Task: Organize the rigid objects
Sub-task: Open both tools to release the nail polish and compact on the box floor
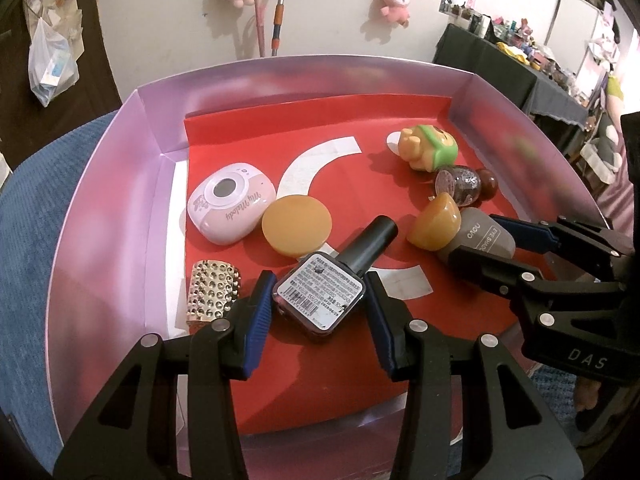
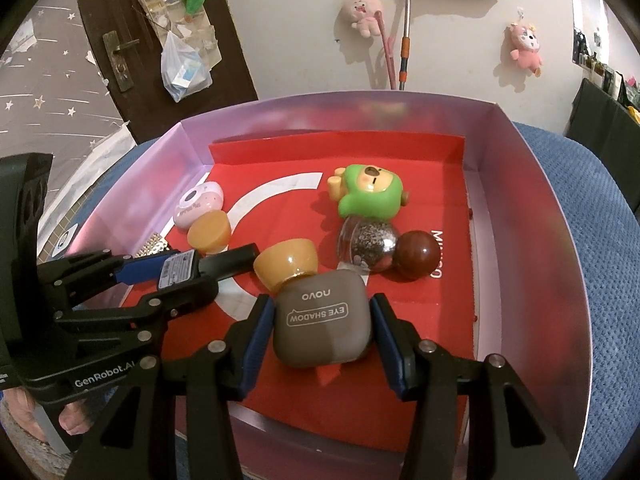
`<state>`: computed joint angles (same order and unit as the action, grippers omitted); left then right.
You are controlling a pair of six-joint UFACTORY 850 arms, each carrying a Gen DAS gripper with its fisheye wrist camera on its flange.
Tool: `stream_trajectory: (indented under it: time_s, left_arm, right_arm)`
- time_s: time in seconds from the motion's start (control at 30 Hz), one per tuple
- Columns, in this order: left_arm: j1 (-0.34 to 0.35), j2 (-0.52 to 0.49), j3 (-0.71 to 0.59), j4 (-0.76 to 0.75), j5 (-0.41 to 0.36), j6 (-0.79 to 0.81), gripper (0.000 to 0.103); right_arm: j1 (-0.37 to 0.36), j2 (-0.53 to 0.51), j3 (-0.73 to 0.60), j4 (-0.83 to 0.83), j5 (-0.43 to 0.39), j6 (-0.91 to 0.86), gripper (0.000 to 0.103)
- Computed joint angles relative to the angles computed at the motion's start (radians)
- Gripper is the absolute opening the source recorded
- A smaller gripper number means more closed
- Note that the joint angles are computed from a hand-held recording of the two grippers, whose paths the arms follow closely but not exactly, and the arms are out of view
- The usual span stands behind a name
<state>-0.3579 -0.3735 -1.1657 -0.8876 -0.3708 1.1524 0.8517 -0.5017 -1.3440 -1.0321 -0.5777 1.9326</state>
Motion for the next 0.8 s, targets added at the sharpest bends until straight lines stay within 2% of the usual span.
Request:
stream_trajectory:
  time_s: [0.23, 0.27, 0.33, 0.47, 0.53, 0.7, 0.8]
  left_arm:
    - [-0.002, 0.0, -0.002, 0.03, 0.003, -0.034, 0.044]
    - [-0.001, 0.001, -0.001, 0.03, 0.006, -0.036, 0.046]
    - [0.001, 0.005, 0.003, 0.025, 0.012, -0.034, 0.058]
    - [0.01, 0.027, 0.021, -0.037, 0.017, 0.024, 0.062]
    - [0.012, 0.036, 0.029, -0.053, 0.024, 0.037, 0.073]
    - [0.019, 0.061, 0.051, -0.095, 0.03, 0.07, 0.074]
    - [0.024, 0.075, 0.061, -0.12, 0.023, 0.088, 0.079]
  right_arm:
    - [0.0, 0.003, 0.004, -0.007, -0.002, 0.012, 0.054]
    - [0.0, 0.004, 0.005, -0.008, -0.005, 0.014, 0.056]
    - [0.004, 0.011, 0.013, -0.023, -0.007, 0.029, 0.06]
    - [0.014, 0.019, 0.014, -0.036, -0.026, 0.031, 0.066]
    - [0.02, 0.026, 0.018, -0.046, -0.036, 0.038, 0.067]
    - [0.036, 0.043, 0.029, -0.064, -0.051, 0.054, 0.069]
    - [0.048, 0.053, 0.034, -0.078, -0.063, 0.064, 0.072]
